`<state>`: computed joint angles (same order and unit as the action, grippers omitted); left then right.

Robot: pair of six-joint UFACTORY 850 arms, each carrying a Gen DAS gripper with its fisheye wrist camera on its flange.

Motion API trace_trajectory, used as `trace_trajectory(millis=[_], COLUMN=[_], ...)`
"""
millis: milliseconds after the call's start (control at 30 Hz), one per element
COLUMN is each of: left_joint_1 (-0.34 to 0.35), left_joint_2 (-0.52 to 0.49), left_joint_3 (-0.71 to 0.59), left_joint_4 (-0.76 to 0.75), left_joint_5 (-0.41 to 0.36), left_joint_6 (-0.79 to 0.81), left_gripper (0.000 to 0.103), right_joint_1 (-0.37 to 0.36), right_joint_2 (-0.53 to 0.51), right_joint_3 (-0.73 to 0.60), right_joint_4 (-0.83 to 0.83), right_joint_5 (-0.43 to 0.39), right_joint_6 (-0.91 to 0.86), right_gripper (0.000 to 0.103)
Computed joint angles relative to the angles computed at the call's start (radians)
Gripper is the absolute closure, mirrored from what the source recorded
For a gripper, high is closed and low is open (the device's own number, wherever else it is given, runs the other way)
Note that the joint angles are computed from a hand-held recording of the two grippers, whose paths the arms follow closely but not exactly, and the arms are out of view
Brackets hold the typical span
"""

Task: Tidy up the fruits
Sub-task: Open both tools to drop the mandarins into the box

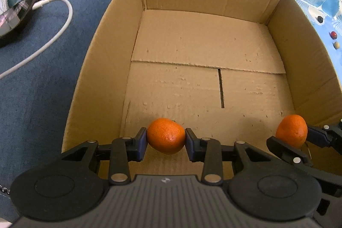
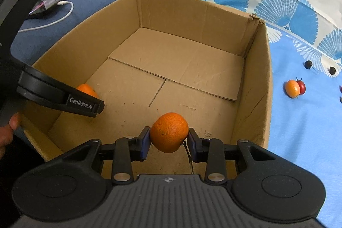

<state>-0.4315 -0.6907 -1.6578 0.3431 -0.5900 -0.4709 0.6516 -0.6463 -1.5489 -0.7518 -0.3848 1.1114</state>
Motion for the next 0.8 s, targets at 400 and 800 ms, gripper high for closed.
trace_trajectory(millis=[400,800], left_joint_1=[0.004,-0.076], left_joint_2=[0.159,0.466], left_joint_3=[0.145,0.437], left_joint_4=[-0.102,0.202], left_joint_5=[0.147,0.179], left_joint_6=[0.038,-0.371], left_gripper=[0.000,0.000], right_joint_1=[0.025,0.139], right_joint_2=[0.113,0.329], right_joint_3=[0.083,0.261], right_joint_4=[-0.282,-0.431], right_joint_5=[-0.036,-0.121], right_joint_6=[0.189,0.493], right_gripper=[0.011,0.003])
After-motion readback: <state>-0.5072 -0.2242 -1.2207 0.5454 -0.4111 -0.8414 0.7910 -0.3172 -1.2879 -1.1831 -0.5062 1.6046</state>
